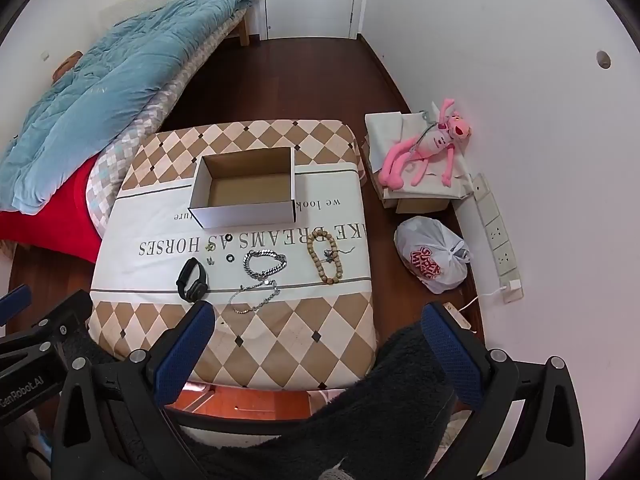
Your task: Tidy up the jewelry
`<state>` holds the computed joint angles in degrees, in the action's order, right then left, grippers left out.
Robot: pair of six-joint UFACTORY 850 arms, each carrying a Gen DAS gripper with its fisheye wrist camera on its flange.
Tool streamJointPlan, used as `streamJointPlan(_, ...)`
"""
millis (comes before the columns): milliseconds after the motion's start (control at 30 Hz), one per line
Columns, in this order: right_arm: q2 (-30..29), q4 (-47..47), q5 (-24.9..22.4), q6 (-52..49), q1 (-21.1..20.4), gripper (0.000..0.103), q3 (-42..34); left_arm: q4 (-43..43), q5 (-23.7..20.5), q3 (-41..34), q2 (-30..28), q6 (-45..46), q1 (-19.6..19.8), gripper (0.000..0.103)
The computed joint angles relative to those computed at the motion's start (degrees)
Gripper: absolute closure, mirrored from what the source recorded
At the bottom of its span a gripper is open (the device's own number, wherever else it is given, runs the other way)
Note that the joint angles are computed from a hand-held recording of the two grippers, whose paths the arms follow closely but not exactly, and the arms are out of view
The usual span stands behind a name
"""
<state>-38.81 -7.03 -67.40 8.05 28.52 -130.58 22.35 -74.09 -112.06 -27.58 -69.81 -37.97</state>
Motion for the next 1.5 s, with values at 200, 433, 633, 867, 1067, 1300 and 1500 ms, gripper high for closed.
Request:
streamJointPlan(200, -0.44, 0.47, -0.46, -0.26, -0.15, 0.0, -0.95, 0.32, -0.04, 0.0, 0.01, -0.1, -0.07, 0.0)
streamJointPlan(433, -0.69, 0.19, -0.39, -0.12, -0.14, 0.0, -1.32, 0.3, -0.22, -0.08, -0.03, -0.07, -0.06, 0.0)
streamJointPlan(633, -0.69, 0.2, -0.37, -0.05, -0.11, 0.0, -1.38, 0.32, -0.16, -0.11, -0.07, -0.02, -0.08, 0.0)
streamJointPlan(867, -0.77, -0.09, -0.57, 0.28, 0.15, 0.0, -1.51, 0.38, -0.2, -0.15, -0.09, -0.08, -0.09, 0.0)
streamJointPlan(1067, -0.87, -0.19, -0.5, 0.15, -0.03, 0.0, -1.72, 0.38, -0.18, -0.16, -0.11, -0.1, -0.09, 0.0)
streamJointPlan(1300, -1.25, -0.16, -0.82, 0.01, -0.16, 0.0, -2.41, 0.35, -0.2, -0.22, -0.15, -0.09, -0.09, 0.0)
streamJointPlan(1500, -1.34, -0.17, -0.88, -0.18, -0.17, 0.0, -2.66, 0.43, -0.08, -0.11, -0.09, -0.11, -0.1, 0.0)
